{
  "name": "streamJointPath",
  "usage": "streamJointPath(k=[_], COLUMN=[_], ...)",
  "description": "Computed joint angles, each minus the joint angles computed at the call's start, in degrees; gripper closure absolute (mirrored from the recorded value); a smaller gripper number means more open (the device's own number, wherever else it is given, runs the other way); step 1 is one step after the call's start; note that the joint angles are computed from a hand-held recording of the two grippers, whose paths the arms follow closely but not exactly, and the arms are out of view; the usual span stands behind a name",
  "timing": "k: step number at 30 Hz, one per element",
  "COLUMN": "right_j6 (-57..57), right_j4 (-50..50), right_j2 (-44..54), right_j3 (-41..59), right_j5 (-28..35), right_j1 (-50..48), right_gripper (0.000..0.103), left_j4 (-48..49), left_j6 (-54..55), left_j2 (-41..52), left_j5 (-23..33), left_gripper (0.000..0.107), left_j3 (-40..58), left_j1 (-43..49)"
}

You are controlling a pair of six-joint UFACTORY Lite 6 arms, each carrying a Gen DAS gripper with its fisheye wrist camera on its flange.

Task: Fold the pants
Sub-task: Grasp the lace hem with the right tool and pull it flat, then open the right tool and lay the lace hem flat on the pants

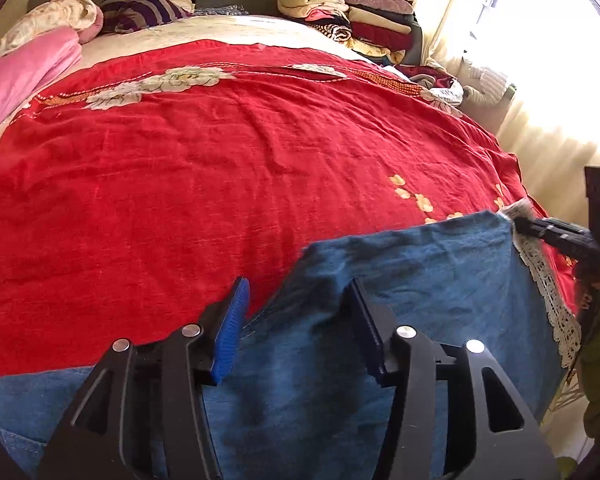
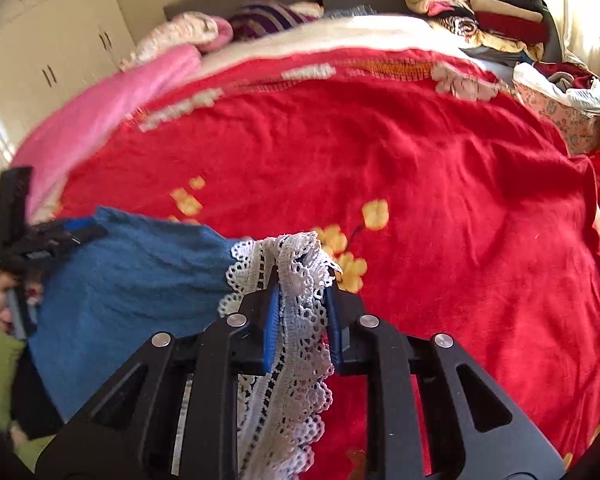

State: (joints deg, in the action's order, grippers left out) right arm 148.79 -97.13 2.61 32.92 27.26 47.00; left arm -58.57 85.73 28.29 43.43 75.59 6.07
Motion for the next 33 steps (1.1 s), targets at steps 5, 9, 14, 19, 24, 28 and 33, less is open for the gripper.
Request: streamJointPath(k=[5, 9, 14, 19, 24, 28, 33], right_j6=[1.24, -2.41, -9.45, -10.53, -16.64, -23.08, -35.90], right_j4=[2.09, 13.68, 32.95, 37.52, 31.46, 31.25, 49.97], right_j2=[2.35, -4.22, -10.15, -4.28, 8.01, 16.24, 22.61], right_j3=[0.29, -2.48, -1.91, 5.97, 19.68, 28.01, 30.99], right_j5=[2.97, 10.18, 24.25, 31.49, 26.64, 21.86, 23.66], right_j1=[0.80, 7.88, 22.89, 31.47, 31.53, 29.63, 28.21], right_gripper=[0.069, 0.065, 0.063, 0.062, 0.055, 0.051, 0.048], left_j4=[-2.31, -1.49, -0.06, 0.75, 1.21, 5.81, 10.26], left_j6=[0.50, 0.38, 5.07, 10.22, 12.21, 8.73, 2.85], left_j2=[-0.48, -6.07, -13.77, -19.56, -23.31, -22.75, -15.67], left_j5=[2.08, 2.52, 5.21, 3.62, 4.60, -7.25, -7.28], left_gripper=[0.046, 0.042, 0.033, 0.017, 0.017, 0.016, 0.016], left_j3=[-0.11, -3.10, -6.90, -9.70, -13.82, -18.00, -13.39], left_j1=[2.42, 4.64, 11.25, 17.78, 22.02, 21.15, 22.49])
